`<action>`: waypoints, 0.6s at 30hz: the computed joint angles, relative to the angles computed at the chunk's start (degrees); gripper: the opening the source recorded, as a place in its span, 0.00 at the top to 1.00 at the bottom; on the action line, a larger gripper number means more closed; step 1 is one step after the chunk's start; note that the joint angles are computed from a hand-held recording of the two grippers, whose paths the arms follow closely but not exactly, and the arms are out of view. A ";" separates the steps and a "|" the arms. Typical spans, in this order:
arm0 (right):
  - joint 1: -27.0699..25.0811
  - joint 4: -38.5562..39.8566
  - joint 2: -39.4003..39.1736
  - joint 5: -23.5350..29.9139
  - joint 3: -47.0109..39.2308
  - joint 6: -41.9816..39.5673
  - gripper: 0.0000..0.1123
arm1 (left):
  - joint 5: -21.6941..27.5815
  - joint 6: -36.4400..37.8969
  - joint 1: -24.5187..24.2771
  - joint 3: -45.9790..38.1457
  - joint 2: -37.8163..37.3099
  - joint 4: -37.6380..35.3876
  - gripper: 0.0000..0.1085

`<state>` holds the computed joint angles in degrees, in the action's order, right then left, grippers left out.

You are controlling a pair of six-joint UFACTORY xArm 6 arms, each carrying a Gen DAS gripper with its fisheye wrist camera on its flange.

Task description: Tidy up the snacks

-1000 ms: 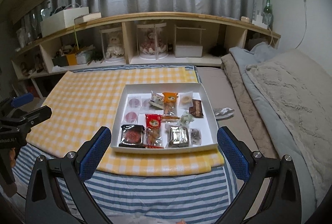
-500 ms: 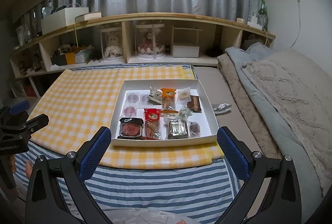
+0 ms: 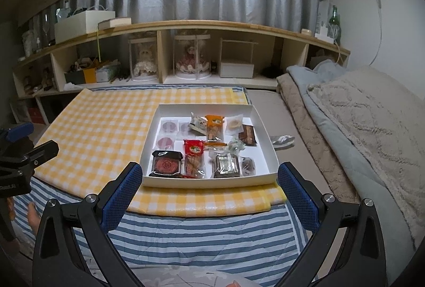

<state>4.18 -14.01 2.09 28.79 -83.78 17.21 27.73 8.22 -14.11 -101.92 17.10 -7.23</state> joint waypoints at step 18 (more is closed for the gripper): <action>0.02 -0.51 -0.37 -0.28 0.57 0.63 0.08 | -1.28 0.08 -0.16 1.64 -1.00 0.64 0.05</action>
